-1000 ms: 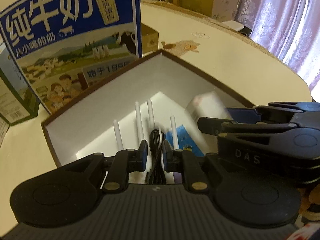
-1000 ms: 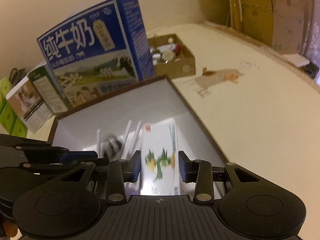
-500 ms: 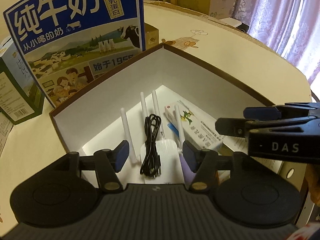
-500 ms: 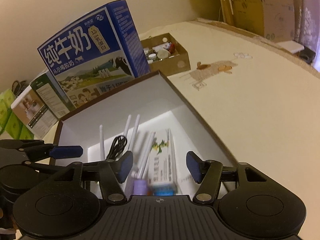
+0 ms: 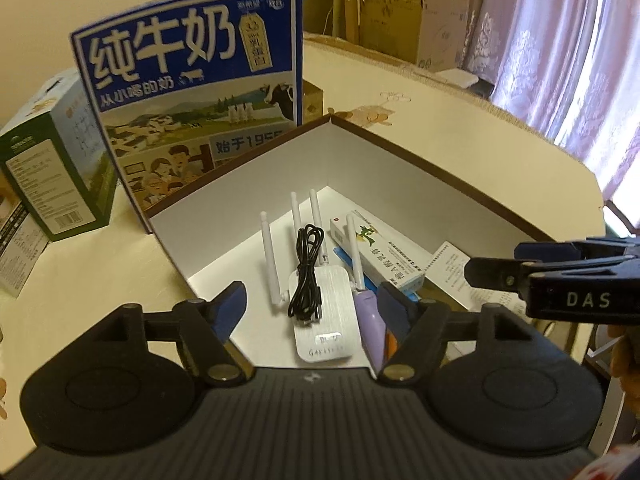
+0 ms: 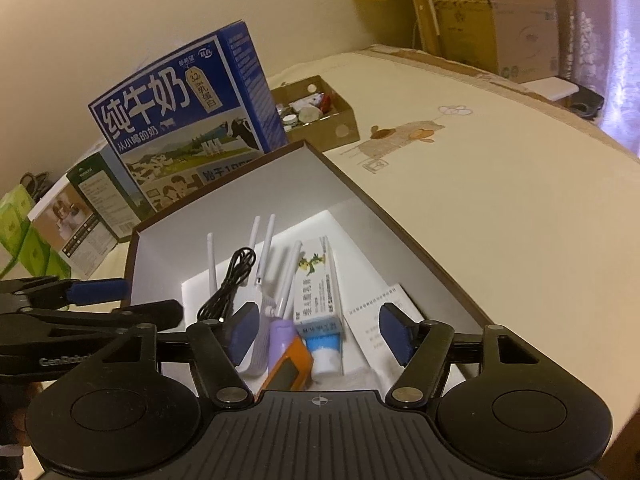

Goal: Organize rigid objects
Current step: 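Withdraw both open tools from the brown box back over the table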

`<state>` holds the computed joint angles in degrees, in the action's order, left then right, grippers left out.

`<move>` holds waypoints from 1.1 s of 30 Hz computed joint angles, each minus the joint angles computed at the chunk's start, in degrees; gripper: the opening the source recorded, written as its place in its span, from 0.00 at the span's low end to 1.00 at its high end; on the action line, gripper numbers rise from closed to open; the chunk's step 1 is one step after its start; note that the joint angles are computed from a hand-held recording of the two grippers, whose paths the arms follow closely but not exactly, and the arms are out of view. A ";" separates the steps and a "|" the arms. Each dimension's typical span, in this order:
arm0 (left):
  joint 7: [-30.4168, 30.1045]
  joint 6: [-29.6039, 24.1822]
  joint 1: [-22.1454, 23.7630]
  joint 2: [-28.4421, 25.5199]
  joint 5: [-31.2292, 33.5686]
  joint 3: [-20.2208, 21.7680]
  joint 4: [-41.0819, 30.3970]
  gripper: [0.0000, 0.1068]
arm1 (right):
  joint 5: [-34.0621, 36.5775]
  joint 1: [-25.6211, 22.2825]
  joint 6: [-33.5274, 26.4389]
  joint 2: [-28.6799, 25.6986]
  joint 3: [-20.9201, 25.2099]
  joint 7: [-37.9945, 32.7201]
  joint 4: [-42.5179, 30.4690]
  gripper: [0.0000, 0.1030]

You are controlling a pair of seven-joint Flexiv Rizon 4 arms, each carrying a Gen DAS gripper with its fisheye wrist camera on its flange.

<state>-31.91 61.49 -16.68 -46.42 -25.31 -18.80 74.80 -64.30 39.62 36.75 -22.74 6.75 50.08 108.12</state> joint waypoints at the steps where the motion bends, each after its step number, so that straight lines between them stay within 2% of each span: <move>1: 0.69 0.73 0.78 0.81 -0.62 -0.79 1.54 0.68 | 0.41 0.41 -0.71 -0.13 0.17 0.26 -0.34 0.63; 7: 5.29 5.59 4.71 5.41 -4.08 -3.83 10.23 0.68 | 1.78 3.00 -2.85 -1.33 0.77 1.27 -2.98 0.63; 11: 7.62 4.74 7.54 8.59 -6.84 -4.93 14.64 0.66 | 3.09 5.17 -4.98 -2.56 0.87 0.52 -5.67 0.63; 19: 10.78 8.38 9.99 14.91 -11.13 -3.70 23.08 0.66 | 5.52 9.74 -9.31 -5.61 0.47 -0.98 -11.92 0.63; 22: 11.03 8.07 10.90 16.99 -13.38 -3.19 25.40 0.66 | 6.32 11.23 -10.13 -6.84 0.23 -2.31 -14.26 0.63; 33: 18.31 7.65 12.05 23.35 -24.56 -0.75 32.16 0.65 | 7.30 15.20 -10.04 -10.83 -1.65 -7.79 -21.45 0.63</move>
